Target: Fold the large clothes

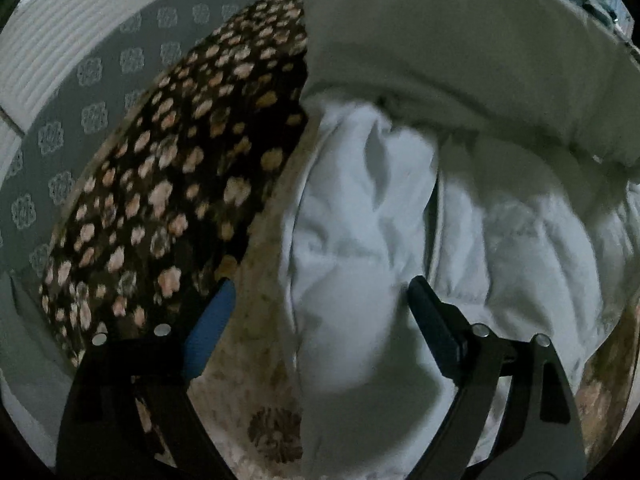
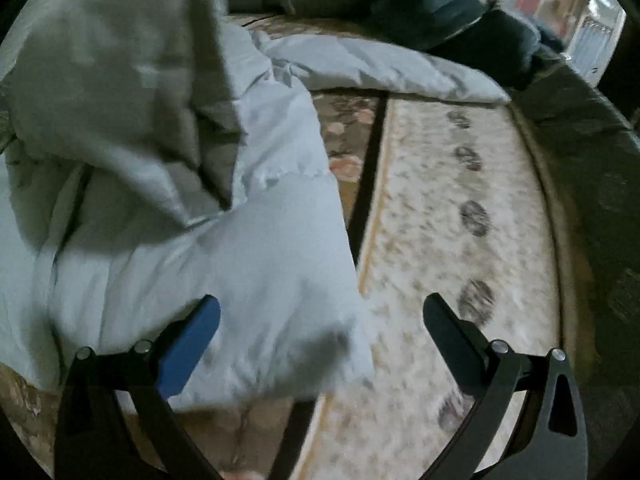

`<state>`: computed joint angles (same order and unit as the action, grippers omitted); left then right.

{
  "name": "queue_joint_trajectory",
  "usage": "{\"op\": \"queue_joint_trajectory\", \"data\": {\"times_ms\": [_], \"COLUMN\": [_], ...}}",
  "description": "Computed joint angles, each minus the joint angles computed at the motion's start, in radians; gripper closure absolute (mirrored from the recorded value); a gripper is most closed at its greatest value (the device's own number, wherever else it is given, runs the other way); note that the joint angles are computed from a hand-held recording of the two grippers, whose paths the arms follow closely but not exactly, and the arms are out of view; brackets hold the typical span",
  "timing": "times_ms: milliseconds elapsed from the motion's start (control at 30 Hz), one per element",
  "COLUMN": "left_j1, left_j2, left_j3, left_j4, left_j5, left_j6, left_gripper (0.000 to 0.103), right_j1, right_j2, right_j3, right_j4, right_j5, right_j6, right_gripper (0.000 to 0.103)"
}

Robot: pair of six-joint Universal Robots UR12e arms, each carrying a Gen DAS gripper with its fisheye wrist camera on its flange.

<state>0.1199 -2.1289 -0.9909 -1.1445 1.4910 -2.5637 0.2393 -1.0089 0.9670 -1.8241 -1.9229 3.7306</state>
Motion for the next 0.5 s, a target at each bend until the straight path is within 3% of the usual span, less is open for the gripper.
{"op": "queue_joint_trajectory", "data": {"times_ms": [167, 300, 333, 367, 400, 500], "left_j1": [0.001, -0.006, -0.008, -0.008, -0.009, -0.007], "left_j2": [0.001, -0.013, -0.017, -0.019, -0.021, -0.028], "left_j3": [-0.016, -0.003, 0.001, 0.004, 0.005, 0.020], "left_j4": [0.025, 0.006, 0.000, -0.007, -0.010, -0.033], "left_j5": [0.016, 0.025, 0.022, 0.019, 0.015, 0.014], "left_j6": [0.007, 0.006, 0.009, 0.015, 0.020, 0.025], "left_gripper": [0.015, 0.015, 0.015, 0.016, 0.021, 0.028], "right_j1": [-0.043, -0.063, -0.064, -0.070, -0.070, -0.049], "right_j2": [-0.001, -0.011, -0.015, -0.028, -0.034, -0.021], "right_j3": [0.043, 0.088, 0.099, 0.126, 0.139, 0.111], "right_j4": [-0.080, -0.135, -0.149, -0.193, -0.220, -0.190], "right_j5": [0.085, 0.191, 0.207, 0.264, 0.293, 0.234], "right_j6": [-0.077, -0.079, -0.074, -0.065, -0.065, -0.114], "right_gripper": [0.002, 0.005, 0.018, 0.039, 0.046, 0.050]}}
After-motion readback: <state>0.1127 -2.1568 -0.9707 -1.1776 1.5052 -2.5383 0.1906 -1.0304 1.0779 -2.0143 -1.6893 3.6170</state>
